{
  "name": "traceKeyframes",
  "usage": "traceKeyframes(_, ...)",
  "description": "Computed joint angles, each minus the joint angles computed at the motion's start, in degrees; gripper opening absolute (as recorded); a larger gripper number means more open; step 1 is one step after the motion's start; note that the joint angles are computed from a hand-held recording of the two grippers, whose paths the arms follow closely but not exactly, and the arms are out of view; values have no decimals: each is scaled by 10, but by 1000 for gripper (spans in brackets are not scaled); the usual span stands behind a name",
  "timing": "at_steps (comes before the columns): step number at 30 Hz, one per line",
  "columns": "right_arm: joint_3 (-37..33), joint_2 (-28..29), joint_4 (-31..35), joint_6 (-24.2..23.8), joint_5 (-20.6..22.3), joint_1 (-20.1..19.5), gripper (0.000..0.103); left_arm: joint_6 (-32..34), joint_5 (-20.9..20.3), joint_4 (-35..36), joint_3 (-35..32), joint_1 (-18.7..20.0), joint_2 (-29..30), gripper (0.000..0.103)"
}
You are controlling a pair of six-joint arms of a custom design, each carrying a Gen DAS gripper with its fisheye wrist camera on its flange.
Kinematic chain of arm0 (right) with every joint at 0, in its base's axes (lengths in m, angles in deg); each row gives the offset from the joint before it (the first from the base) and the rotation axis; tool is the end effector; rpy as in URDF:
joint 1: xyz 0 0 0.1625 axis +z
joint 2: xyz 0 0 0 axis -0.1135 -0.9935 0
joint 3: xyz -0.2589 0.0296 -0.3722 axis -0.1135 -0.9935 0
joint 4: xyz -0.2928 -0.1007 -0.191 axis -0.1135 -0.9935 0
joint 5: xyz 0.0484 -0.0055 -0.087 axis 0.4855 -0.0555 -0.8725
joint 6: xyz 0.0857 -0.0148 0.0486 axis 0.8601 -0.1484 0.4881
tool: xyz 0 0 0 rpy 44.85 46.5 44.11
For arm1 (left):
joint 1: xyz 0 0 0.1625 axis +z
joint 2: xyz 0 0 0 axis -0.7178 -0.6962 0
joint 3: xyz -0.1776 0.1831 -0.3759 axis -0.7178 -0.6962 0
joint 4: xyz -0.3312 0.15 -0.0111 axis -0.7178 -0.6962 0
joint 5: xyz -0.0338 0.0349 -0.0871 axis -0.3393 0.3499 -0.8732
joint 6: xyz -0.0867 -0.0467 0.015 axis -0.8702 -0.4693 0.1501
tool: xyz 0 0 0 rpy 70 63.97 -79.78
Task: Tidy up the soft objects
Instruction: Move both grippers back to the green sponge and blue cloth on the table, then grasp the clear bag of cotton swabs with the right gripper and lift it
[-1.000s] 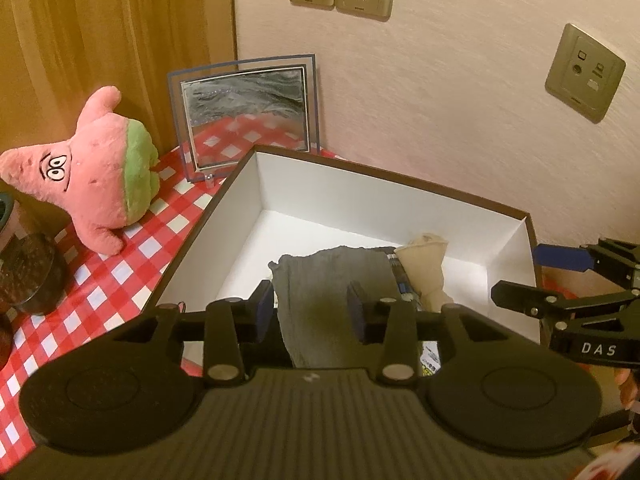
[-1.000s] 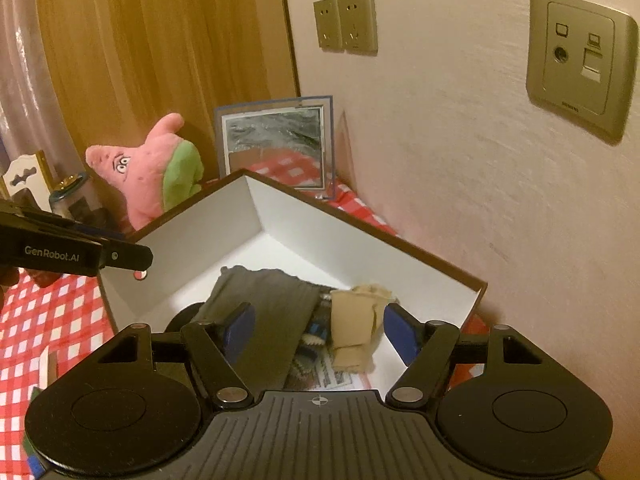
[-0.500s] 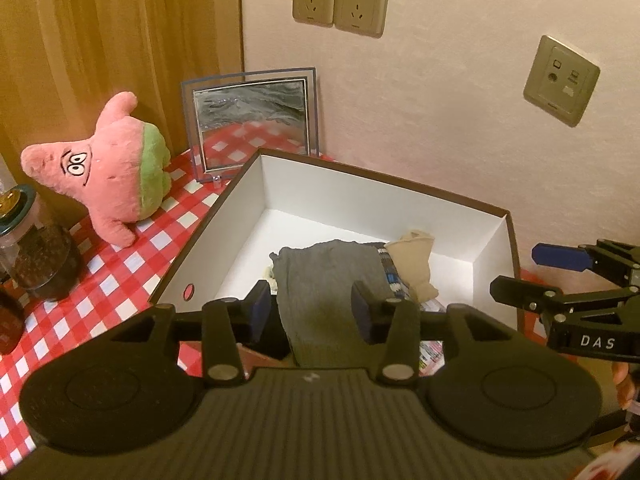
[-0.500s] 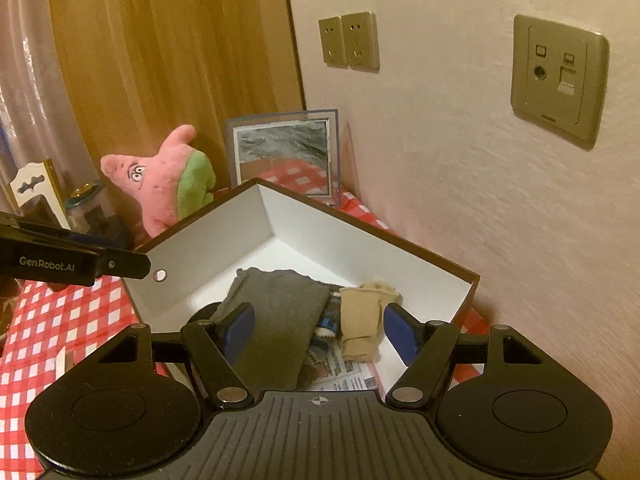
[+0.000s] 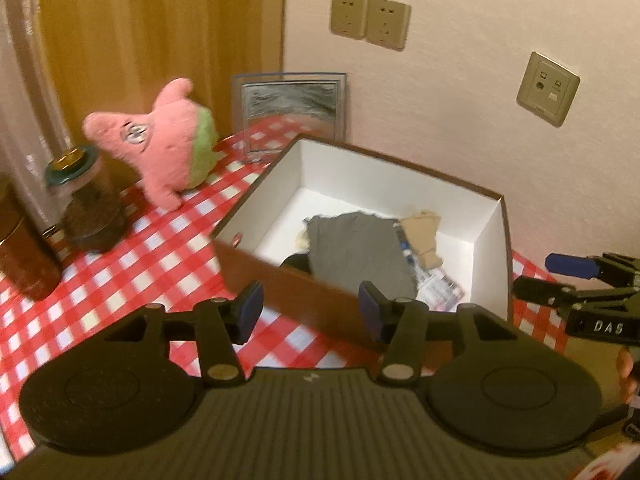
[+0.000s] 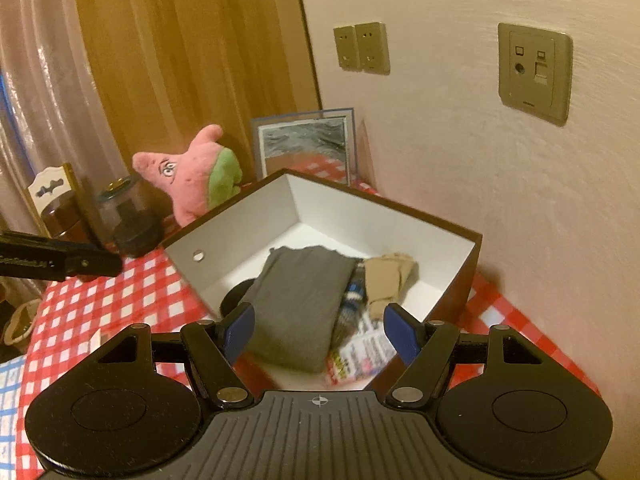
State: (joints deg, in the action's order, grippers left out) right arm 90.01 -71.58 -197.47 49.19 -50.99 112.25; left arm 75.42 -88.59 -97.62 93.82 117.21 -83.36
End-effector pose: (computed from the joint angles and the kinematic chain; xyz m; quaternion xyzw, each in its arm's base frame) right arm 0.2596 -0.7038 0.0753 -0.0318 -0.8166 0.4762 0.3246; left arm -0.1191 -0.8723 0.2601 0.4222 0.8629 -0.1938 0.1991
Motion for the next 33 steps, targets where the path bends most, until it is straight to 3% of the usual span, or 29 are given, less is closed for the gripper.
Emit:
traceKeyframes(11, 23, 14, 10, 15, 15, 25, 71, -27, 62, -62, 124, 35, -97, 53)
traceKeyframes(23, -6, 49, 107, 56, 74, 27, 71, -63, 88, -88, 216, 71, -157, 53)
traceKeyframes(33, -82, 104, 170, 12, 105, 29, 71, -69, 95, -84, 243, 87, -170, 53)
